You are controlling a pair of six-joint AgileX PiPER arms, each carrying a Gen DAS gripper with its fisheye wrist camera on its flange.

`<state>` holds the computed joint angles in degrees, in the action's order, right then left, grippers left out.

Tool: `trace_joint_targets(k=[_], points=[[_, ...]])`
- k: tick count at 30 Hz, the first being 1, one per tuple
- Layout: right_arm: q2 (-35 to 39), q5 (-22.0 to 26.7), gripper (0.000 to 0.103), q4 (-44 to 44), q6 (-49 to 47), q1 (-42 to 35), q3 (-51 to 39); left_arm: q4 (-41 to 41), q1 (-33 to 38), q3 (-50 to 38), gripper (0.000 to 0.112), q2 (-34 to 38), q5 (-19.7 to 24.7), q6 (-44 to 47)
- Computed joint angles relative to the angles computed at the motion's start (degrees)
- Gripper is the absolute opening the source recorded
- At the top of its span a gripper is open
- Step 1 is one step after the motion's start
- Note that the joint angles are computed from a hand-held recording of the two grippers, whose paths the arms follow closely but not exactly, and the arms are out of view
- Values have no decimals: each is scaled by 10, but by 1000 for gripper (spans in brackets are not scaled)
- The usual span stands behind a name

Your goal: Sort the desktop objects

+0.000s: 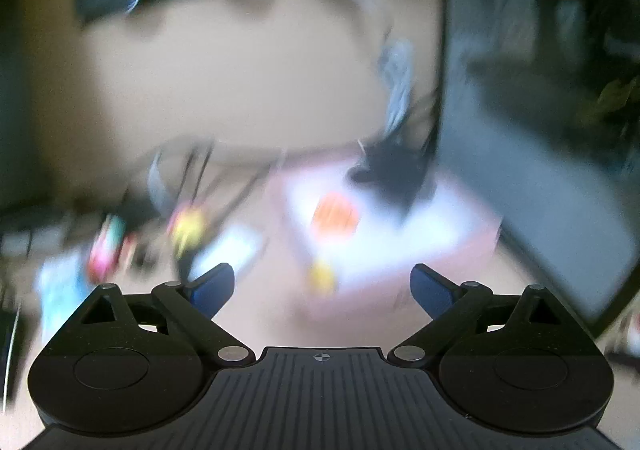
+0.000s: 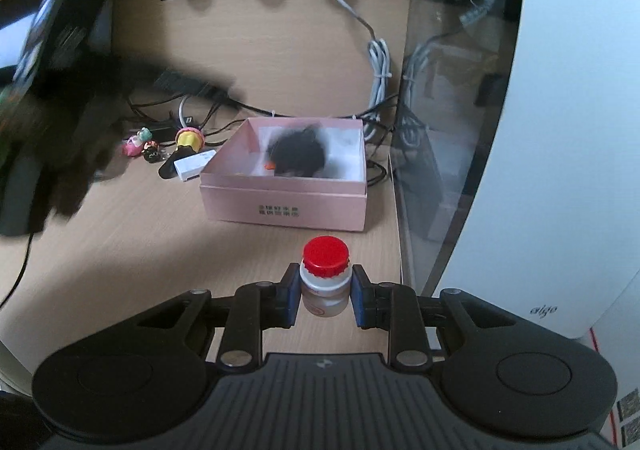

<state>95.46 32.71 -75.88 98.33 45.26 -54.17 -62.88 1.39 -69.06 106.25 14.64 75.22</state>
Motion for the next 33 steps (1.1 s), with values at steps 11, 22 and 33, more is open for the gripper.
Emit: trace_joint_targets(k=[11, 22, 33], points=[[99, -102, 25, 251, -322, -54, -150, 101, 113, 137, 100, -61, 17, -129], [278, 20, 68, 72, -203, -51, -480, 62, 170, 159, 101, -91, 39, -92], [349, -24, 75, 228, -397, 12, -503, 111, 221, 115, 101, -42, 59, -128]])
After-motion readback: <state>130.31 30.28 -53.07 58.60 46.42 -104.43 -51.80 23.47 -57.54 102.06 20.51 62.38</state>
